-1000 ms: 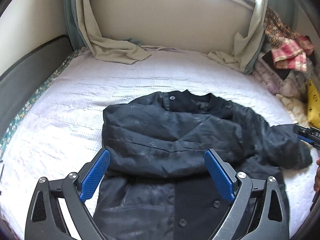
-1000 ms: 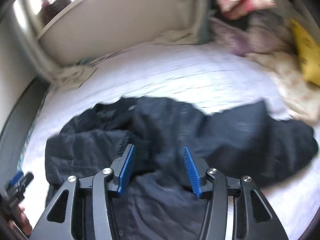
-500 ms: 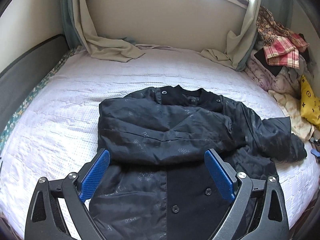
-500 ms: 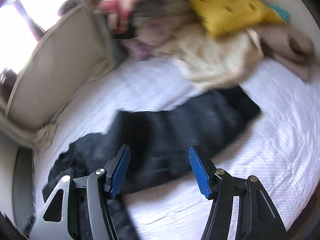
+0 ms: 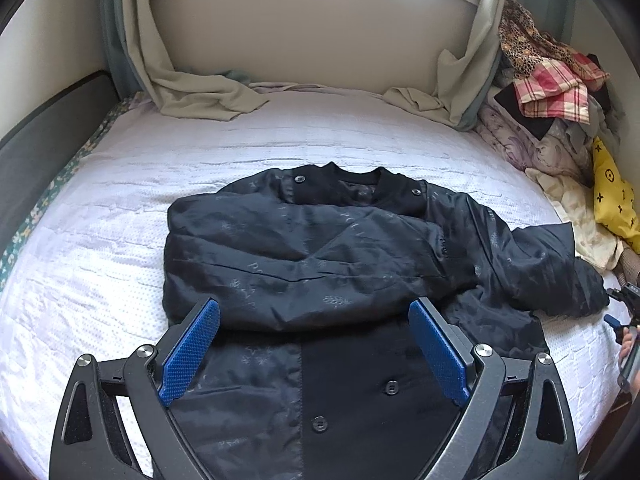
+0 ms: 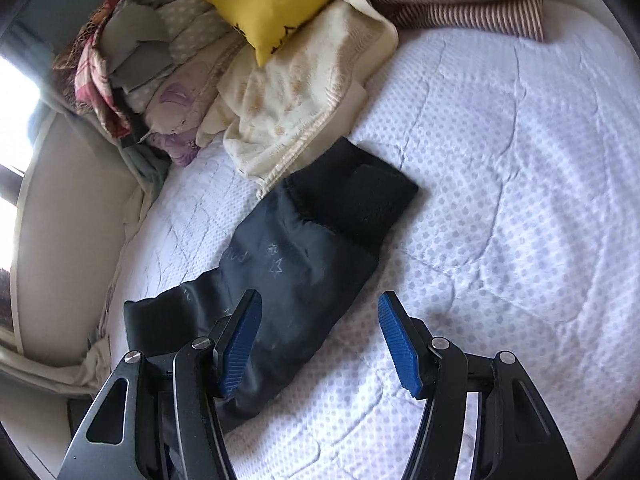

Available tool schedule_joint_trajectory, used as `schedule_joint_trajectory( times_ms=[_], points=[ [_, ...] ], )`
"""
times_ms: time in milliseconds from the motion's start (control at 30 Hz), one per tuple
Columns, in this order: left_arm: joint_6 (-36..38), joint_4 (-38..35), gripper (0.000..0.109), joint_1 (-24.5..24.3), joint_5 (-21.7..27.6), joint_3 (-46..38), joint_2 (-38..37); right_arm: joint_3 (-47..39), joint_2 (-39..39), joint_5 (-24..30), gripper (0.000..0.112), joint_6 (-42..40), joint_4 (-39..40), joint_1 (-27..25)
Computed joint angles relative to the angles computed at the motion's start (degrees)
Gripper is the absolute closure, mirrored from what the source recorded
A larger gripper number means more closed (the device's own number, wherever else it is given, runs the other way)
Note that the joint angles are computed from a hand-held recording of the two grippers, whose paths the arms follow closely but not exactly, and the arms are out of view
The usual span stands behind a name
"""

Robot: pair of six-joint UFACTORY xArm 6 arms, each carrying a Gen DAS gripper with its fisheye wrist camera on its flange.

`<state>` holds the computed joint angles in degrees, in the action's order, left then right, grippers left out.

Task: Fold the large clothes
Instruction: 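Grasp the sleeve end lying on the bed with the right tool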

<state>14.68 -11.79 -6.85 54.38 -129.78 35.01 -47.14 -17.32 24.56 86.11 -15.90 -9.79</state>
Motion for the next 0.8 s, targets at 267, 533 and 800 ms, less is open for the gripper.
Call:
schedule_joint_trajectory(
  times_ms=[267,533,800],
  points=[
    [0.5,0.8,0.011,-0.7,-1.9,2.1,-1.0,1.7,6.3,-13.6,0.053,6.5,-2.7,-1.7],
    [0.0,2.5,0.011,-0.8,-2.8,3.2,-1.3,-3.9,9.5,-7.7,0.097,3.0,-4.7,-0.8],
    [-0.1,1.0,0.011,0.2,-3.4,3.0,-1.9,-19.8,8.5,13.9,0.103,3.3,-25.3,7.9]
  ],
)
